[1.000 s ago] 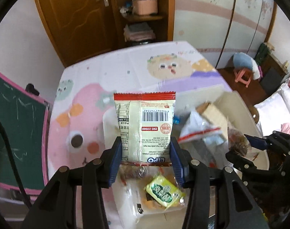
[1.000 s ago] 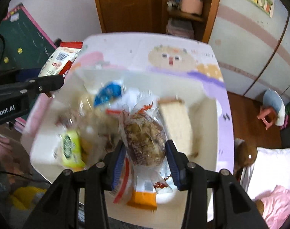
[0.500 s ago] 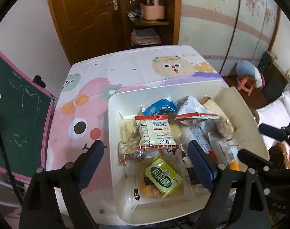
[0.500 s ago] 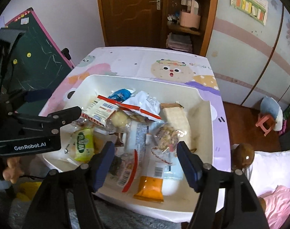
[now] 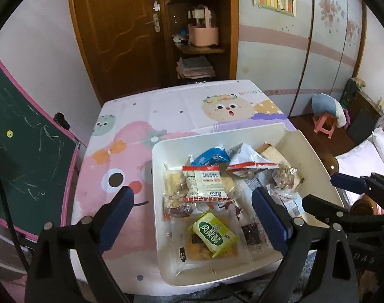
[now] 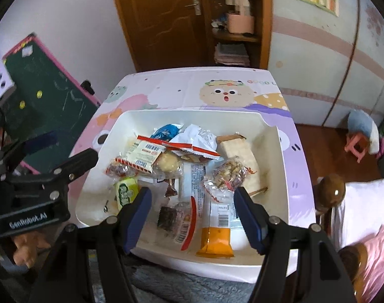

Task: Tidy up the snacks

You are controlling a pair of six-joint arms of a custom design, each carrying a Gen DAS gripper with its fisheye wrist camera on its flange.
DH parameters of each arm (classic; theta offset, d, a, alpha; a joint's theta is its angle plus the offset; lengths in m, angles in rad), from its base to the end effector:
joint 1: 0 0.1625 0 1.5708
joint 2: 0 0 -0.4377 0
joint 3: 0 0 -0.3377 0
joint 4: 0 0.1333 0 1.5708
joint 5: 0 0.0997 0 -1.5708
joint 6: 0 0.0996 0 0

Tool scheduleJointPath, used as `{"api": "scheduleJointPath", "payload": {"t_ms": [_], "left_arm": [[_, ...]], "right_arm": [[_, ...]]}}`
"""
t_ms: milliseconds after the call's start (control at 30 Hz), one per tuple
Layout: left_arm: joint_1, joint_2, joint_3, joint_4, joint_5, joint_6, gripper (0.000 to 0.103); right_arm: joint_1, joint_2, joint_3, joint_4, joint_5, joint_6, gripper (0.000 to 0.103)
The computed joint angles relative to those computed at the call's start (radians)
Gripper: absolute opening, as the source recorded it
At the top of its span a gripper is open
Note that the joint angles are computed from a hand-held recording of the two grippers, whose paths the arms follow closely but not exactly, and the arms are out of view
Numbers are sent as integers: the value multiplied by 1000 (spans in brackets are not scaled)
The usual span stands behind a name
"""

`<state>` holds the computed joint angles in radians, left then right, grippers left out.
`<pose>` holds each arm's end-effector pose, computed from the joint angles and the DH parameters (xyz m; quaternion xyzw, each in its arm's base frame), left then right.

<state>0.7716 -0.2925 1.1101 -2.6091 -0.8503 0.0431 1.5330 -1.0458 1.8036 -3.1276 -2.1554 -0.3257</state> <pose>-0.4087 -0.6752 -0.0089 0.3448 0.8647 -0.2251 0.2876 0.0558 -0.5963 0.3227 0.0156 -0.8891 0.3183 0.3284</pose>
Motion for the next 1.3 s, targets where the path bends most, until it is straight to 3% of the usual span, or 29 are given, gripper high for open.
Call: {"api": "scheduleJointPath", "payload": {"t_ms": [100,233,433,667,933,1300], "left_arm": [[-8,-3,-8,-4,16,-8,101],[-24,-4,-36,6,52,-23,102],[-36,-27,-62,70,51,-81,102],[-36,-64,-12,41,75,-157,102],[-31,-77,13,61,93,-191,102],[-37,-77,32,32,108,-170,102]], "right_arm": [[10,-3,-13,9,-22,45,68],[41,14,-32,-20,-85,30,68],[90,37,-61,-64,-146,-30,68],[133,52,-82,-139,-209,-51,68],[131,48,-78,-139,-195,-18,69],[135,59,-80,-147,-201,-38,69]]}}
